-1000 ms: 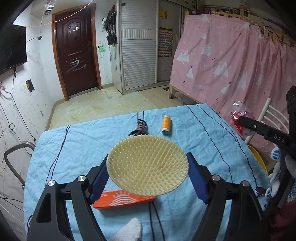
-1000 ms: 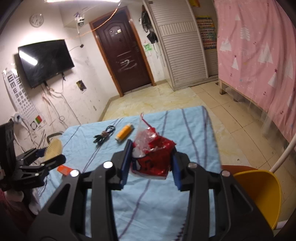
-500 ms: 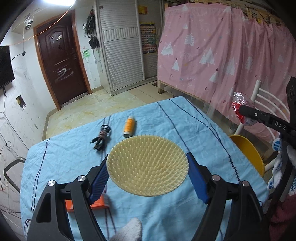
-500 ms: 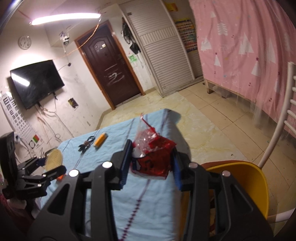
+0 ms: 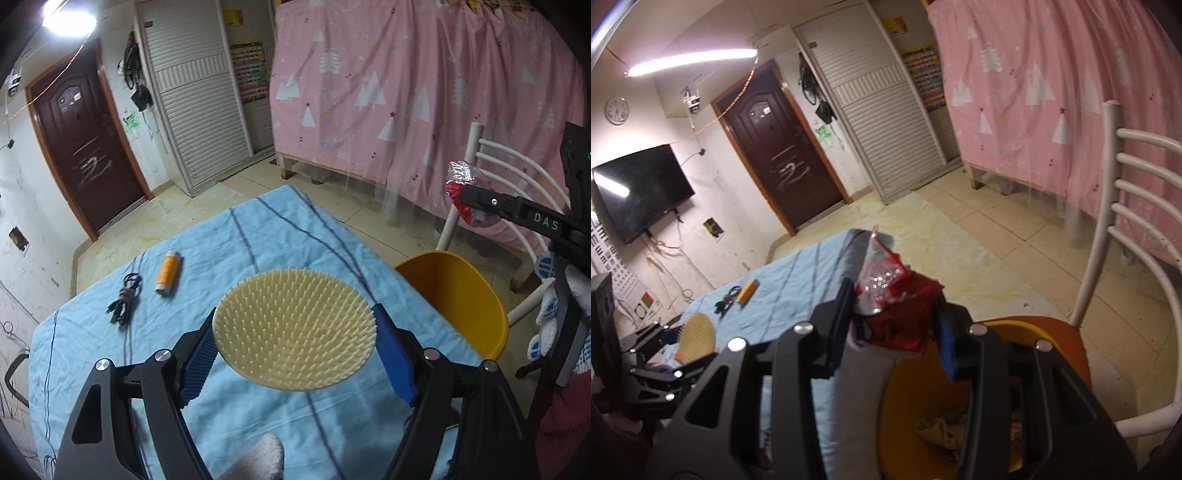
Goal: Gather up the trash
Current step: 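Carry the woven mat and red bag over the yellow bin and release both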
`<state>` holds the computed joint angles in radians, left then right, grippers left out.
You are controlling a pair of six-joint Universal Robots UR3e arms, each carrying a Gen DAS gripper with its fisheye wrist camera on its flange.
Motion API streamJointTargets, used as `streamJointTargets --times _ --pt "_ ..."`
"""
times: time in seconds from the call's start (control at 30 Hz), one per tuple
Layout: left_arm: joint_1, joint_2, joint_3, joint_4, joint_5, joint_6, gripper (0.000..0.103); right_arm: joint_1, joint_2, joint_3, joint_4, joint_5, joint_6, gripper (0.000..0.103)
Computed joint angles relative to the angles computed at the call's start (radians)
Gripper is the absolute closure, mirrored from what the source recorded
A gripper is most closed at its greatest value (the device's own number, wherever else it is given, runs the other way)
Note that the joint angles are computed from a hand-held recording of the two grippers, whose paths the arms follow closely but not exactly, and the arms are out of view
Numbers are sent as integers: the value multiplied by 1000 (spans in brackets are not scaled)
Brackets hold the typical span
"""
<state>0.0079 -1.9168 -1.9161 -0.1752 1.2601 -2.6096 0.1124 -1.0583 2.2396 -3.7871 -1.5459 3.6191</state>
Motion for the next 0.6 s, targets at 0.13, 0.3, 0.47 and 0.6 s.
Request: streamJointTargets --times 0.13,0.3,0.47,0.6 --pt "-80 -21 28 0 31 -16 33 -30 -12 57 -23 -13 -19 63" --pt "-179 -57 82 -16 66 -27 33 -56 -20 113 -41 -23 -41 46" --pt "-264 -97 140 -49 80 -37 33 -132 -32 208 -152 14 -39 37" --pt "-309 -124 183 -79 65 -50 33 -172 -35 271 -251 27 -5 24"
